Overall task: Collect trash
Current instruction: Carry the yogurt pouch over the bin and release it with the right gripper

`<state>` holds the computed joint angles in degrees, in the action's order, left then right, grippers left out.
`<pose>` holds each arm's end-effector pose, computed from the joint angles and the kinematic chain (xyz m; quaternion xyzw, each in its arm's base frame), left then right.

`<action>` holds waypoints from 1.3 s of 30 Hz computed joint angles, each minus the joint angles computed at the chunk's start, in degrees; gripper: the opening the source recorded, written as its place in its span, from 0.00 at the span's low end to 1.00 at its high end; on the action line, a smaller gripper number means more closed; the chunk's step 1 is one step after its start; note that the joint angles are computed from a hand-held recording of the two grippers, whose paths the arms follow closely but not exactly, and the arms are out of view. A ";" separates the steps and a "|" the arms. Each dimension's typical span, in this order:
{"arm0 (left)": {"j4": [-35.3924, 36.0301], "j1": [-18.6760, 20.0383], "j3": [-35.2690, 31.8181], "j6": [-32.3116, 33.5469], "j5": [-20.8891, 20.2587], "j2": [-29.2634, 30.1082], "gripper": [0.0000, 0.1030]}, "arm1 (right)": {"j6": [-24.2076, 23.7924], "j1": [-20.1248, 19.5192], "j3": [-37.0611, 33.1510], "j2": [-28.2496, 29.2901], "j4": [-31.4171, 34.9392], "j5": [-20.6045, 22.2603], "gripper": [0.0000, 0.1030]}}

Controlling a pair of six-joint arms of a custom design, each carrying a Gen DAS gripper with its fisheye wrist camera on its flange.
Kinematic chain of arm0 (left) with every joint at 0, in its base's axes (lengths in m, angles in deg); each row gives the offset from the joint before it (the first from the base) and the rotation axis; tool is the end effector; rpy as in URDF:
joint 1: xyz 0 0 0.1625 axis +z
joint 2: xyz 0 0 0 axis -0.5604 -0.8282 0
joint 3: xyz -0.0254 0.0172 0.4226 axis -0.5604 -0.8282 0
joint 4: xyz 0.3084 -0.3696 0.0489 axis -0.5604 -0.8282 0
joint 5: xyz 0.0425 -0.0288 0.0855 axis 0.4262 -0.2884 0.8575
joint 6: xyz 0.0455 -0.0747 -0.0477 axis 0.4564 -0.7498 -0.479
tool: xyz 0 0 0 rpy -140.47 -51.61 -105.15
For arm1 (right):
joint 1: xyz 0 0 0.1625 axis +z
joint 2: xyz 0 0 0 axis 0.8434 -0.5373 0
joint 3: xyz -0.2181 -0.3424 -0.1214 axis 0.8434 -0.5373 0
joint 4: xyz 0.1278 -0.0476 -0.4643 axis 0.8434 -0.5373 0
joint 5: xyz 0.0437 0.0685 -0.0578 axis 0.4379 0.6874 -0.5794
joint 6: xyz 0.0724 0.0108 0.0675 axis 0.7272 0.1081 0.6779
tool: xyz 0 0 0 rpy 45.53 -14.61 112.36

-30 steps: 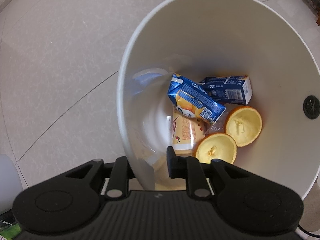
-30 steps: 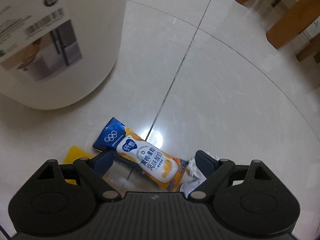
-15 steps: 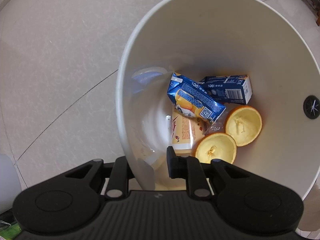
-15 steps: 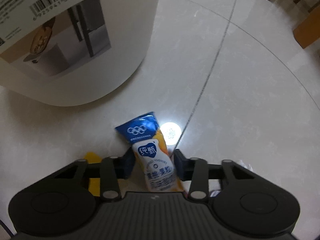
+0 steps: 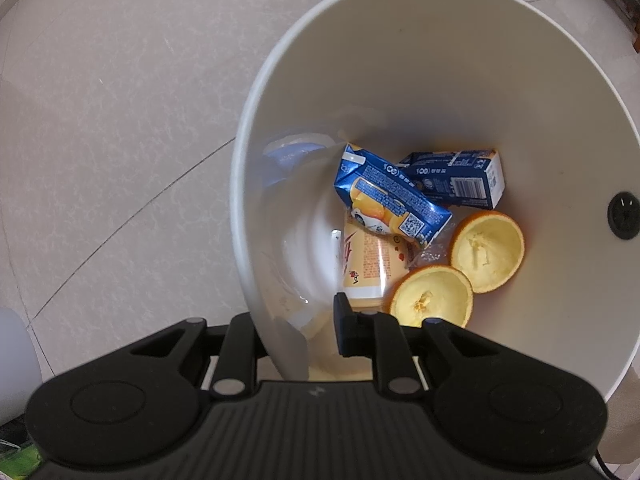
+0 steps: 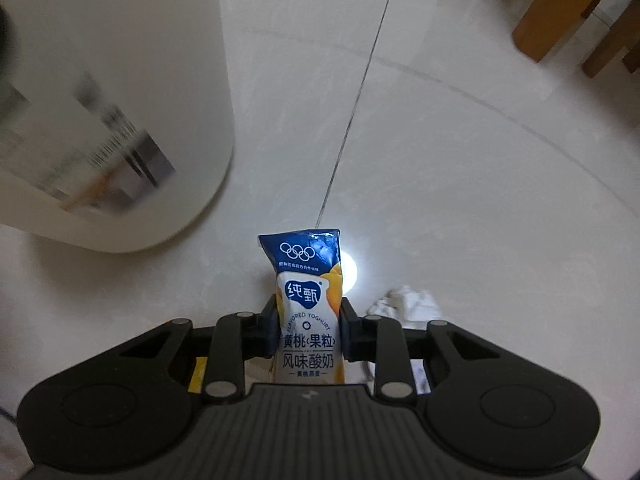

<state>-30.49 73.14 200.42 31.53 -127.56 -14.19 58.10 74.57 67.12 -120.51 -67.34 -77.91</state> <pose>-0.2051 -0.4042 0.3539 0.3272 0.8631 0.0886 0.3744 0.2596 -0.1921 0.1685 0.0927 -0.9052 0.0977 0.4032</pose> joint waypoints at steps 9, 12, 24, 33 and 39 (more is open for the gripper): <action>-0.56 0.42 0.22 -0.06 -0.12 -0.03 0.16 | 13.72 16.85 -21.91 7.98 23.11 0.87 0.31; -0.68 0.38 0.32 -0.06 -0.11 -0.07 0.16 | 14.39 19.93 -28.45 12.21 25.84 -0.25 0.31; -1.07 0.68 0.33 0.60 -0.40 -0.13 0.16 | -6.18 15.41 -33.40 23.09 3.88 -3.67 0.34; -1.07 0.66 0.37 1.12 -0.41 -0.01 0.17 | -3.97 14.44 -30.52 21.60 2.03 -6.00 0.71; -1.08 0.63 0.44 0.76 -0.39 0.11 0.17 | 5.37 15.60 -29.49 18.04 9.83 -8.04 0.77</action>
<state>-31.57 73.77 200.86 32.29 -127.95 -14.08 63.46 90.17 37.63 -102.47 -57.52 -85.95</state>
